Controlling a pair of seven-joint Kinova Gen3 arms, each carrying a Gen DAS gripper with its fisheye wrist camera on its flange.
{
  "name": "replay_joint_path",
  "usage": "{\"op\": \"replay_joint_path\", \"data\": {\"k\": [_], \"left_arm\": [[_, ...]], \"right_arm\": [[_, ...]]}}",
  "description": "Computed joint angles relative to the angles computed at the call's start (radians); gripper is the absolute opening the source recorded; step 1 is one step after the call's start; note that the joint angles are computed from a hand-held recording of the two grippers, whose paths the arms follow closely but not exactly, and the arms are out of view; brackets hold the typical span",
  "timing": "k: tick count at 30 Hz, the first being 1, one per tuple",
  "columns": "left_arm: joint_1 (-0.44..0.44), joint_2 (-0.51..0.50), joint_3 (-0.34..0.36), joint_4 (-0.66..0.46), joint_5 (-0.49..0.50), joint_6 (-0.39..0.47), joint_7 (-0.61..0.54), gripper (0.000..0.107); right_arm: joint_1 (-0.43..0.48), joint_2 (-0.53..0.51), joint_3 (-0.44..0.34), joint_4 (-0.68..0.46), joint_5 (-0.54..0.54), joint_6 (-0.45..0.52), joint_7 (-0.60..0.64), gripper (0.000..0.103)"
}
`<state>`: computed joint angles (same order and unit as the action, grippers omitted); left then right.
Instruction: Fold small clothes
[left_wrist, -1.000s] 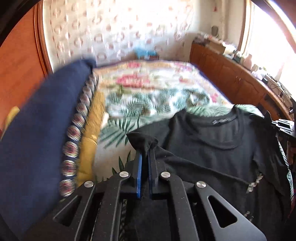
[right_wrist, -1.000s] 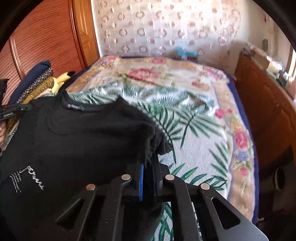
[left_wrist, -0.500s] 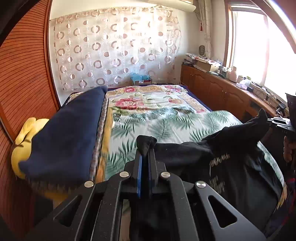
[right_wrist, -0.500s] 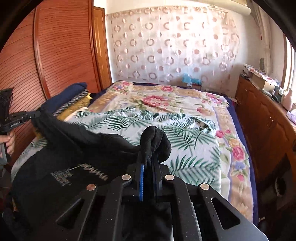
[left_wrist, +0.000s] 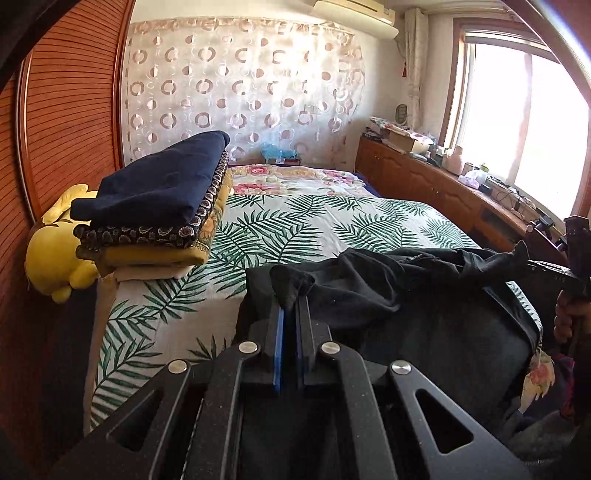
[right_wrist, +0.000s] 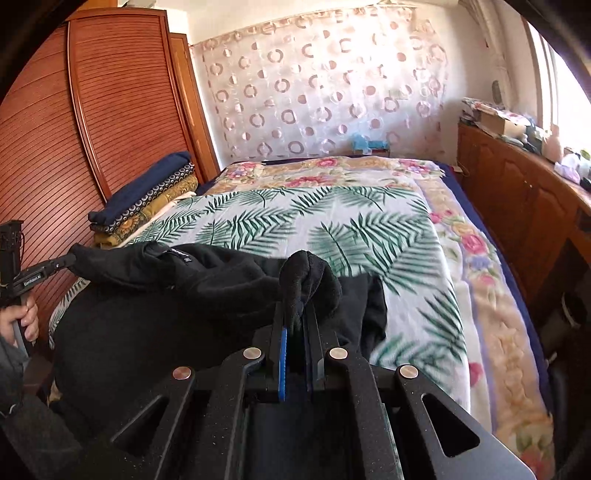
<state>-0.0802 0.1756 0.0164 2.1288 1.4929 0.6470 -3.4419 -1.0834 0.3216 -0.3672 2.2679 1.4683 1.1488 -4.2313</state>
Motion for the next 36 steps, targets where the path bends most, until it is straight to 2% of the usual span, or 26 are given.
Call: {"op": "replay_joint_path", "data": {"k": [4,11,15,19,21,24,25,28,29,30,31,32,34,36], "left_arm": [[-0.05,-0.037,-0.032,0.037,0.007,0.077,-0.031,0.006],[-0.123,-0.102,-0.076,0.071,-0.084,0.187,0.025,0.006],[-0.105,-0.127,-0.067,0.089,-0.096,0.134,0.016,0.006],[-0.071,-0.106,-0.046,0.093,-0.077,0.04,0.014,0.007],[-0.068,-0.1,-0.047,0.092,-0.077,0.033,0.017,0.009],[-0.071,-0.107,-0.05,0.095,-0.065,0.031,0.003,0.025],[-0.073,-0.109,-0.052,0.095,-0.06,0.033,-0.002,0.034],[-0.083,-0.108,-0.06,0.079,-0.05,0.064,-0.006,0.046],[-0.079,-0.106,-0.056,0.069,-0.057,0.056,0.005,0.054],[-0.073,-0.101,-0.051,0.058,-0.06,0.044,0.011,0.059],[-0.069,-0.091,-0.047,0.045,-0.061,0.04,0.012,0.071],[-0.065,-0.077,-0.042,0.032,-0.06,0.037,0.011,0.081],[-0.052,-0.056,-0.029,0.008,-0.058,0.017,0.019,0.081],[-0.021,-0.022,-0.006,-0.028,-0.06,-0.042,0.039,0.081]], "right_arm": [[-0.047,-0.006,-0.018,-0.023,-0.054,0.048,0.037,0.006],[-0.117,-0.029,-0.033,-0.071,-0.176,0.091,0.143,0.007],[-0.142,-0.033,-0.04,-0.067,-0.215,0.072,0.131,0.007],[-0.116,-0.03,-0.022,-0.063,-0.228,-0.014,0.138,0.007],[-0.101,-0.033,-0.01,-0.063,-0.232,-0.043,0.152,0.007],[-0.087,-0.055,-0.003,-0.073,-0.246,-0.053,0.199,0.007],[-0.085,-0.06,-0.002,-0.079,-0.254,-0.047,0.22,0.013],[-0.097,-0.08,-0.008,-0.093,-0.279,-0.004,0.254,0.016],[-0.104,-0.087,-0.012,-0.093,-0.282,0.011,0.254,0.017],[-0.109,-0.087,-0.015,-0.093,-0.284,0.027,0.253,0.023],[-0.116,-0.087,-0.017,-0.101,-0.292,0.057,0.26,0.03],[-0.12,-0.087,-0.017,-0.107,-0.296,0.082,0.267,0.032],[-0.12,-0.088,-0.016,-0.119,-0.302,0.112,0.283,0.033],[-0.112,-0.088,-0.012,-0.118,-0.294,0.116,0.28,0.034]]}}
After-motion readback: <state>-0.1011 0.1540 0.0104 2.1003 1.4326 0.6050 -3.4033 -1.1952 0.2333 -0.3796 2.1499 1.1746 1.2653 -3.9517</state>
